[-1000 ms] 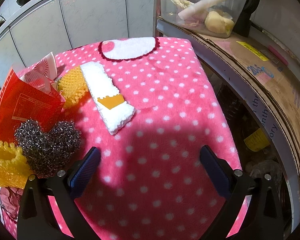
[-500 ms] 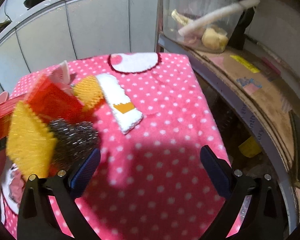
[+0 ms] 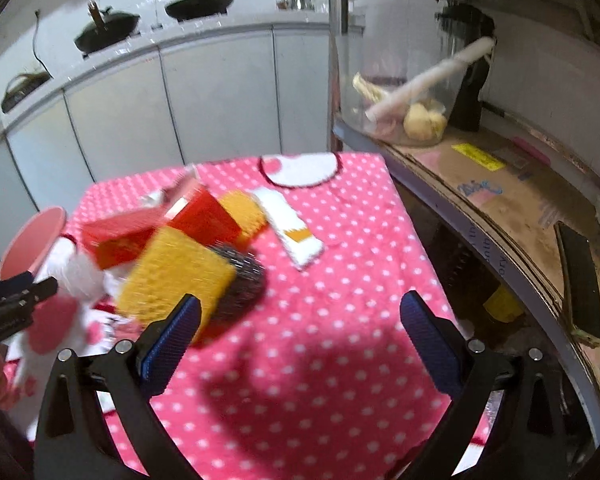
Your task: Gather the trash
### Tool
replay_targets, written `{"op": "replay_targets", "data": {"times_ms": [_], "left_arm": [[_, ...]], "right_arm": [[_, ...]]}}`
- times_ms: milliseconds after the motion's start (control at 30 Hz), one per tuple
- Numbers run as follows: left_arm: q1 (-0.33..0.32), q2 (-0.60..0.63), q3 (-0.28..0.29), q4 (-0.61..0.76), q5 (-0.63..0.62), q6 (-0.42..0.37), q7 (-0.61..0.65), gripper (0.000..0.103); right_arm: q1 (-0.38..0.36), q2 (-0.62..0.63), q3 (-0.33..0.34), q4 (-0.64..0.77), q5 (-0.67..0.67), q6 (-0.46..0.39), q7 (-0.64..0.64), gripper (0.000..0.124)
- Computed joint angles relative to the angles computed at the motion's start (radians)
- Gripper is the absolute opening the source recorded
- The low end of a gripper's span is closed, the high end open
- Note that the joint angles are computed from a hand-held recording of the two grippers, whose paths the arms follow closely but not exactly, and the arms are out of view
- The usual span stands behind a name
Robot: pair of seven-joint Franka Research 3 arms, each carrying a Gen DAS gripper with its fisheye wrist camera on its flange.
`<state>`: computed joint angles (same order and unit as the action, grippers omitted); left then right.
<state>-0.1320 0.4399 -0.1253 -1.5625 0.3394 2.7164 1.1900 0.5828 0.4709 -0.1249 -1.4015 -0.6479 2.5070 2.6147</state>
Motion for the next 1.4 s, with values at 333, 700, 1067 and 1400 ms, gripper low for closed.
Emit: {"op": "replay_targets", "data": {"times_ms": [333,700,1067,1400], "left_arm": [[-0.024,-0.120,0.031,-0.158,0.092,0.213,-0.094,0.062],[-0.017,-0.155,0.020,-0.211,0.115,0.253,-0.114,0.055],[-0.024,-0.163,0.030,-0.226,0.137,0.275,-0.135,0.055],[-0.033,-0.167,0.046,-0.225,0.185,0.279,-0.193,0.055]], "right_arm": [[0.085,-0.034,-0.022,-0.034,-0.214,0.041,0.207,0.100],[0.084,-0.044,0.006,-0.036,-0.281,0.044,0.260,0.100],[0.081,-0.038,0.020,-0.028,-0.287,0.031,0.248,0.100],[0.086,-0.030,0.016,-0.019,-0.270,0.030,0.224,0.100]]}}
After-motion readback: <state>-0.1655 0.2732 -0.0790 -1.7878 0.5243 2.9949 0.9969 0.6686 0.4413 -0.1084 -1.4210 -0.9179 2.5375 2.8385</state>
